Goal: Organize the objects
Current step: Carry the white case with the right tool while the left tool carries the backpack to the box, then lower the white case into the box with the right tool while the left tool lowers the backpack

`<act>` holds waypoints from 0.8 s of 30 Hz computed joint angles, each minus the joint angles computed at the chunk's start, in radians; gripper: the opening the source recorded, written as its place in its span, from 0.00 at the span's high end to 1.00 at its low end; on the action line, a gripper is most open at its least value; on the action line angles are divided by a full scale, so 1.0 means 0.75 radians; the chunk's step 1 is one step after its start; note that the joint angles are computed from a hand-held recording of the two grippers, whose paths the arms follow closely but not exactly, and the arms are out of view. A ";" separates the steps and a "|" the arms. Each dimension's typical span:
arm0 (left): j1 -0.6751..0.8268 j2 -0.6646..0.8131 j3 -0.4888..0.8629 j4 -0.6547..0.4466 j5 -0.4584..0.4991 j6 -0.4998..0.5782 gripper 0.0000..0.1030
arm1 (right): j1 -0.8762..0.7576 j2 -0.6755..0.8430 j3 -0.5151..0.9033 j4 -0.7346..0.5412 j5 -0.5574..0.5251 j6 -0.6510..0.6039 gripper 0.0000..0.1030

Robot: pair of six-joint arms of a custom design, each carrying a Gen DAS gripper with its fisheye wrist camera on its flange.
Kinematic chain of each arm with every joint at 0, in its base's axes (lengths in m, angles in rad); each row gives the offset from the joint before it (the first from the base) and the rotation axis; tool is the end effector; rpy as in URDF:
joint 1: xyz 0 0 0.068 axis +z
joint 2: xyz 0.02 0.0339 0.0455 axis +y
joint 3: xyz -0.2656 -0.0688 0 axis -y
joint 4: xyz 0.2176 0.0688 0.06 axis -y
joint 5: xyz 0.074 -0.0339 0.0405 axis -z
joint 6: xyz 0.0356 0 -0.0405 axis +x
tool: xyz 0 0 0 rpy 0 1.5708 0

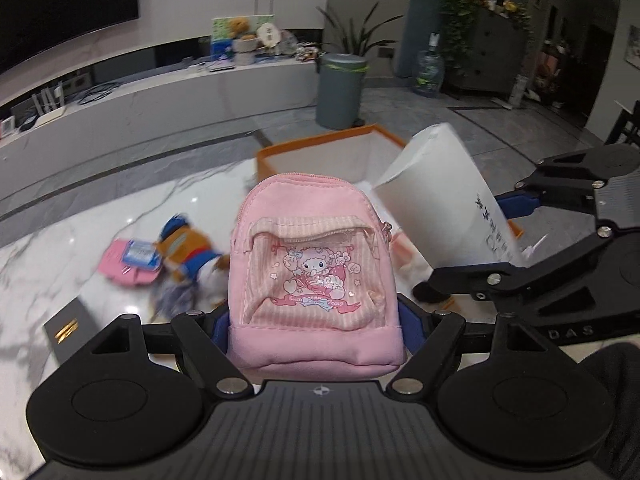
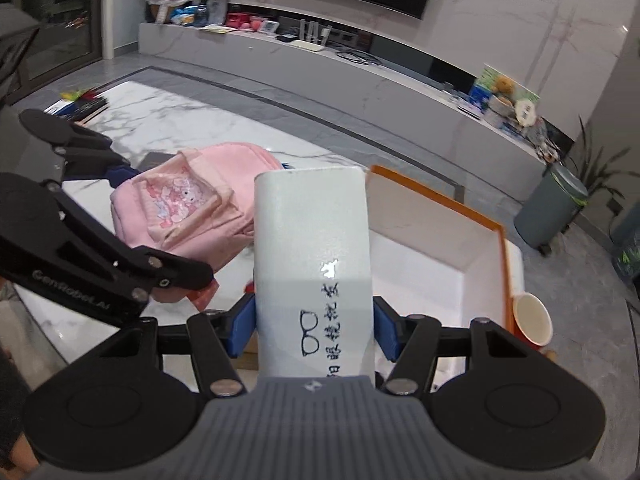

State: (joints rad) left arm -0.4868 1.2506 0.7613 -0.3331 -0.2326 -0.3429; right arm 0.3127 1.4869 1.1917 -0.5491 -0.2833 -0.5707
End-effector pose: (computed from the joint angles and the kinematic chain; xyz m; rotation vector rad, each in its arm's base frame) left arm 0.2076 -0.1006 0.2367 0.0618 2.3672 -0.1215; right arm 0.2779 0.1003 0.2914 -1.1335 2.0955 0.2201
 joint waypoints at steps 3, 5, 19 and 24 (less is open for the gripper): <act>-0.004 0.116 0.068 0.055 0.014 0.042 0.13 | -0.081 0.083 0.110 -0.055 -0.042 0.003 0.40; -0.005 0.194 0.111 0.090 0.018 0.078 0.13 | -0.124 0.135 0.183 -0.083 -0.054 -0.008 0.40; -0.025 0.590 0.339 0.167 0.068 0.188 0.13 | -0.251 0.549 0.736 -0.292 -0.093 0.098 0.40; -0.089 0.715 0.446 0.098 -0.004 0.279 0.13 | -0.234 0.677 0.879 -0.306 -0.040 0.133 0.40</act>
